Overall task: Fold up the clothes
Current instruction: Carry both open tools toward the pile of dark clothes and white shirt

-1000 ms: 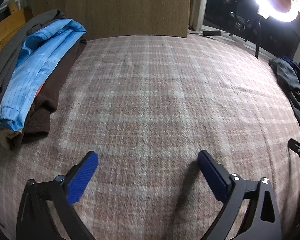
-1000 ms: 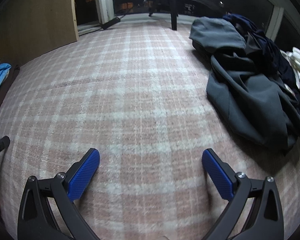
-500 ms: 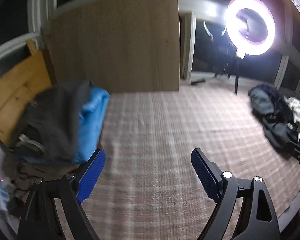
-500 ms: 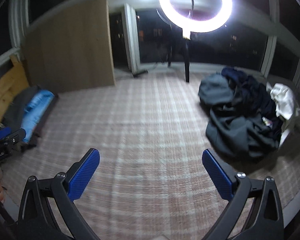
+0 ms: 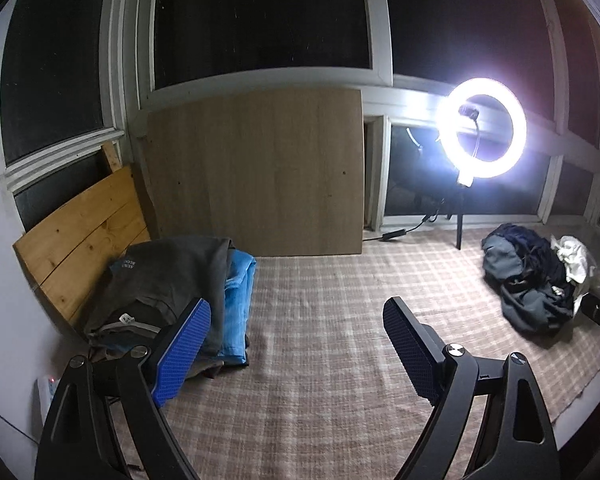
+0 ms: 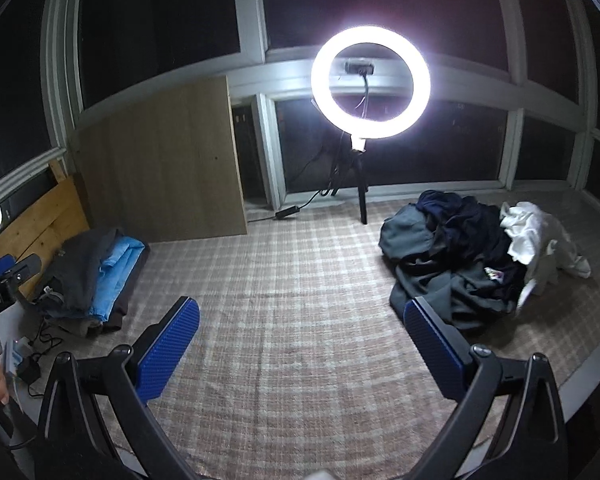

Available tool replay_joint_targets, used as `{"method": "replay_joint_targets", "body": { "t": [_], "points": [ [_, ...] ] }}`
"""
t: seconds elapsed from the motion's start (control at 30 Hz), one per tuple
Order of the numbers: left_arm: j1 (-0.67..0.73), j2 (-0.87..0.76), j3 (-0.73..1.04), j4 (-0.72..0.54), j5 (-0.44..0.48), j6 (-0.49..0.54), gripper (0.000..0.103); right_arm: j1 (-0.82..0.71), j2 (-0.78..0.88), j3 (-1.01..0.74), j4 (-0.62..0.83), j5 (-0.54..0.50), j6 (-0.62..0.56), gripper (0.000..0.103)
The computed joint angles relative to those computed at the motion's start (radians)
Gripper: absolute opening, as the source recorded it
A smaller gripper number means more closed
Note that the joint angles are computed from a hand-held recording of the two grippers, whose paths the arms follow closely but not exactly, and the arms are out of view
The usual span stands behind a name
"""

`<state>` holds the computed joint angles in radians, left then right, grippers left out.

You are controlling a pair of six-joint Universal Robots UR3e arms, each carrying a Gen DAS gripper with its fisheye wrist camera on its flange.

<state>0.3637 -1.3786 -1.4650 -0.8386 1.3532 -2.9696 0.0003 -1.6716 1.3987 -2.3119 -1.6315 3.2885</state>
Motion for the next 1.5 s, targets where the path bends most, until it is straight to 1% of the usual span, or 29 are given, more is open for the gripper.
{"method": "replay_joint_targets", "body": {
  "t": [0.13,0.3,0.63,0.8,0.9,1.0,1.17,1.23,1.3,1.4,1.43,1.5],
  "points": [
    [0.019,0.03,-0.009,-0.001,-0.032,0.009,0.088,0.015,-0.036,0.008,0.015,-0.044,0.012,0.103],
    [0.015,0.038,-0.002,0.004,-0.072,0.033,0.088,0.034,-0.08,0.016,0.03,-0.128,0.036,0.103],
    [-0.084,-0.045,0.076,-0.002,-0.139,0.076,0.089,0.016,-0.157,0.017,0.117,-0.268,0.1,0.103],
    [-0.161,-0.116,0.152,-0.016,-0.139,0.073,0.089,-0.042,-0.207,0.025,0.169,-0.277,0.118,0.103],
    [-0.212,-0.167,0.208,-0.025,-0.133,0.071,0.089,-0.093,-0.241,0.035,0.193,-0.274,0.107,0.103],
    [-0.273,-0.226,0.263,-0.022,-0.108,0.063,0.089,-0.18,-0.281,0.047,0.219,-0.237,0.079,0.103],
    [-0.395,-0.356,0.392,-0.028,-0.042,0.027,0.089,-0.385,-0.353,0.084,0.249,-0.117,0.009,0.103],
    [-0.447,-0.418,0.461,-0.038,-0.007,0.013,0.089,-0.513,-0.391,0.107,0.261,-0.021,-0.045,0.103],
    [-0.5,-0.49,0.549,-0.06,0.029,-0.001,0.089,-0.672,-0.428,0.132,0.279,0.103,-0.114,0.103],
    [-0.584,-0.622,0.736,-0.131,0.1,-0.032,0.089,-0.886,-0.444,0.148,0.302,0.267,-0.216,0.103],
    [-0.602,-0.654,0.784,-0.15,0.115,-0.039,0.089,-0.94,-0.433,0.148,0.301,0.308,-0.244,0.103],
    [-0.65,-0.767,0.975,-0.234,0.155,-0.057,0.089,-1.028,-0.396,0.139,0.294,0.375,-0.292,0.103]
  ]
}}
